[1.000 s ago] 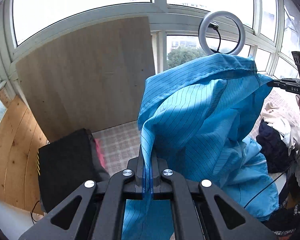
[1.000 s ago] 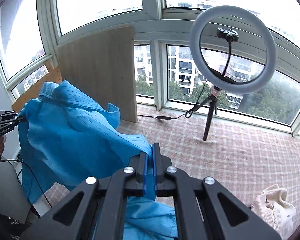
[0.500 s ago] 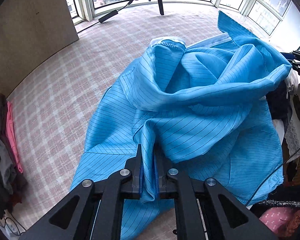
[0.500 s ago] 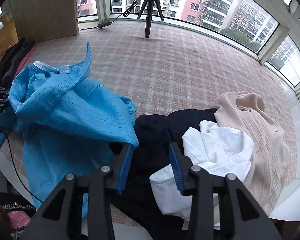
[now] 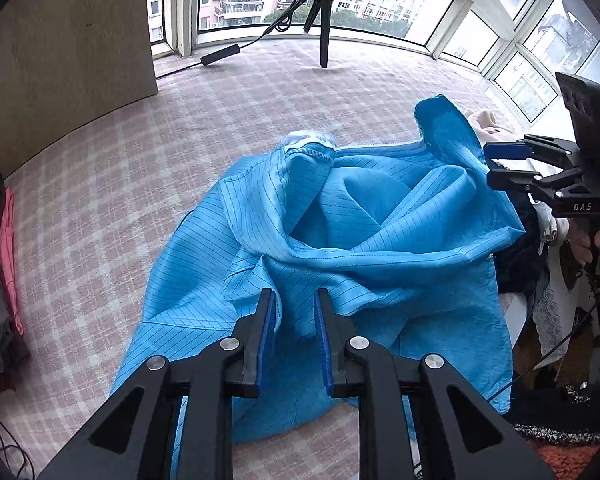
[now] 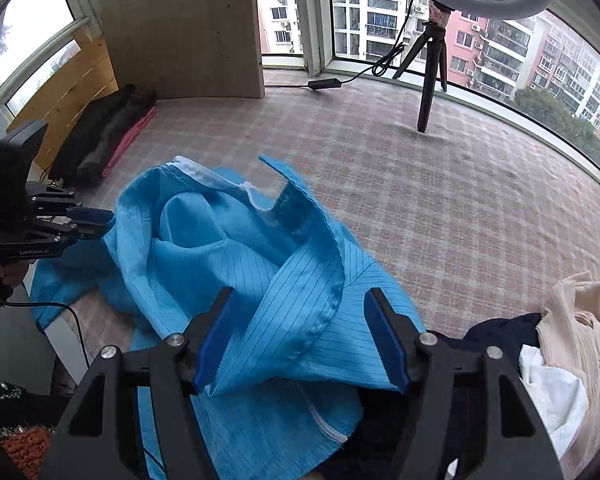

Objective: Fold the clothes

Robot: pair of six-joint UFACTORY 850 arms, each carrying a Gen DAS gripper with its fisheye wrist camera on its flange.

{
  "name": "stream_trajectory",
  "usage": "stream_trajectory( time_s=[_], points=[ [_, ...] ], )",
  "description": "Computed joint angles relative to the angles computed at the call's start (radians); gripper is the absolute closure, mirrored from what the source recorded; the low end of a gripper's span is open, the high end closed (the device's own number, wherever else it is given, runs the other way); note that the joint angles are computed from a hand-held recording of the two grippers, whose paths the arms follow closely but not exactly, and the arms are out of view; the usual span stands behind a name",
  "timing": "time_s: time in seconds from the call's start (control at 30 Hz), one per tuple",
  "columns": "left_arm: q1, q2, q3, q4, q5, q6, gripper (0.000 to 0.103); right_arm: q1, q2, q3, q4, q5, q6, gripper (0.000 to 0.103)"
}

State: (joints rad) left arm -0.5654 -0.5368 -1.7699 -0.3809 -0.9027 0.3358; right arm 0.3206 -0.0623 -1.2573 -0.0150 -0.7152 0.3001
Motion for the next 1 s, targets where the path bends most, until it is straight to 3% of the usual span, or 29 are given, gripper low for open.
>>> stream_trajectory(
  time_s=[0.1,0.2,0.23,0.27,0.43,0.5,0.57,0.73,1.0],
  points=[
    [-0.017,-0.049,-0.082,0.051,0.011,-0.03,0.081,0.0,-0.117,-0.071,-0.18,0.002,0.077,0.041],
    [-0.03,-0.115,-0.188,0.169,-0.003,-0.126,0.083,-0.045,-0.271,-0.189,-0.319,-0.113,0.219,0.042],
    [-0.026,-0.121,-0.2,0.16,-0.014,-0.118,0.083,-0.068,-0.295,-0.213,-0.296,-0.144,0.2,0.049],
    [-0.021,-0.124,-0.209,0.149,-0.021,-0.108,0.083,-0.079,-0.285,-0.213,-0.254,-0.133,0.157,0.059],
    [-0.013,-0.132,-0.209,0.147,-0.003,-0.064,0.082,-0.013,-0.089,-0.111,-0.152,-0.007,0.003,0.058],
    [-0.011,-0.171,-0.254,0.136,-0.019,-0.076,0.082,0.027,-0.029,-0.086,-0.11,0.019,-0.084,0.054],
    [-0.009,-0.213,-0.303,0.125,-0.037,-0.089,0.082,0.079,-0.019,-0.09,-0.118,0.007,-0.135,0.042],
    [-0.005,-0.304,-0.428,0.111,-0.098,-0.116,0.082,0.172,-0.088,-0.129,-0.39,-0.066,-0.081,0.042],
    [0.021,-0.322,-0.467,0.091,-0.124,-0.143,0.082,0.164,-0.204,-0.207,-0.496,-0.094,-0.103,0.046]
  ],
)
